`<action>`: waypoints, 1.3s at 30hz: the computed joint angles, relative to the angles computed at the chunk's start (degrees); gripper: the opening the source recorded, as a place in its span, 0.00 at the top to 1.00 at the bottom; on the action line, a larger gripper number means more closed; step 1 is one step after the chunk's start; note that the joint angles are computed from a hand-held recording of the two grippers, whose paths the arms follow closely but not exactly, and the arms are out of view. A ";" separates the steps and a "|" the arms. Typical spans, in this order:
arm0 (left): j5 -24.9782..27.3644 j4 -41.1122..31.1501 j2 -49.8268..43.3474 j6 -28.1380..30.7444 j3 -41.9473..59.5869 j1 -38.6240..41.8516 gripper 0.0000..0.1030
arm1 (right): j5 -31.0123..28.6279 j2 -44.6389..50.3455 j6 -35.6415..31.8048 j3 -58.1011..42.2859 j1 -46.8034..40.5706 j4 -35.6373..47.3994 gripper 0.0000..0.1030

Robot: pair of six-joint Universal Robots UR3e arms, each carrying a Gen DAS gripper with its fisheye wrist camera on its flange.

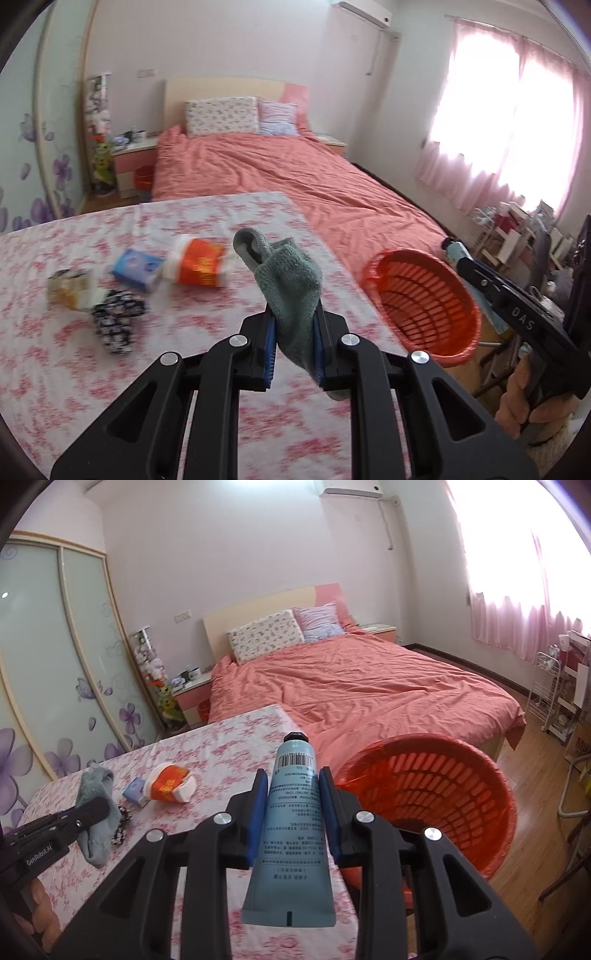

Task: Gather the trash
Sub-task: 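Open both tools over the orange basket to drop sock and tube, then move both tools back to the bed and grasp the snack bag with the left tool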

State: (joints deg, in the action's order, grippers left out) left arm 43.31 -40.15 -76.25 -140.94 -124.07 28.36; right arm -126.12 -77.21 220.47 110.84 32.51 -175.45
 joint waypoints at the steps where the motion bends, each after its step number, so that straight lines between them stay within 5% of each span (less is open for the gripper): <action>1: 0.00 1.28 -1.03 -1.25 0.25 -2.50 0.84 | 0.10 -1.44 0.09 2.02 -0.78 -0.86 0.72; 8: 0.94 9.81 -8.85 -7.29 3.27 -15.21 0.84 | 3.82 -9.22 -1.34 13.98 -8.49 -7.97 0.72; 16: 6.81 17.28 -23.68 -15.45 13.63 -29.79 0.82 | 19.21 -15.01 -5.30 27.10 -26.65 -19.26 0.72; 18: 10.70 19.60 -27.45 -17.98 16.28 -33.02 0.59 | 23.32 -14.12 -5.96 29.32 -30.93 -22.78 0.69; 20: 13.99 20.86 -31.27 -20.27 18.86 -35.05 0.42 | 25.88 -12.72 -6.58 31.24 -34.35 -25.95 0.53; 30: 23.18 24.03 -26.68 -17.70 10.53 -30.86 0.36 | 18.44 -6.90 -5.44 29.06 -28.13 -24.25 0.48; 39: 20.43 24.23 -16.34 -10.76 0.41 -12.52 0.29 | 10.45 1.15 -2.74 12.73 -14.05 -10.66 0.47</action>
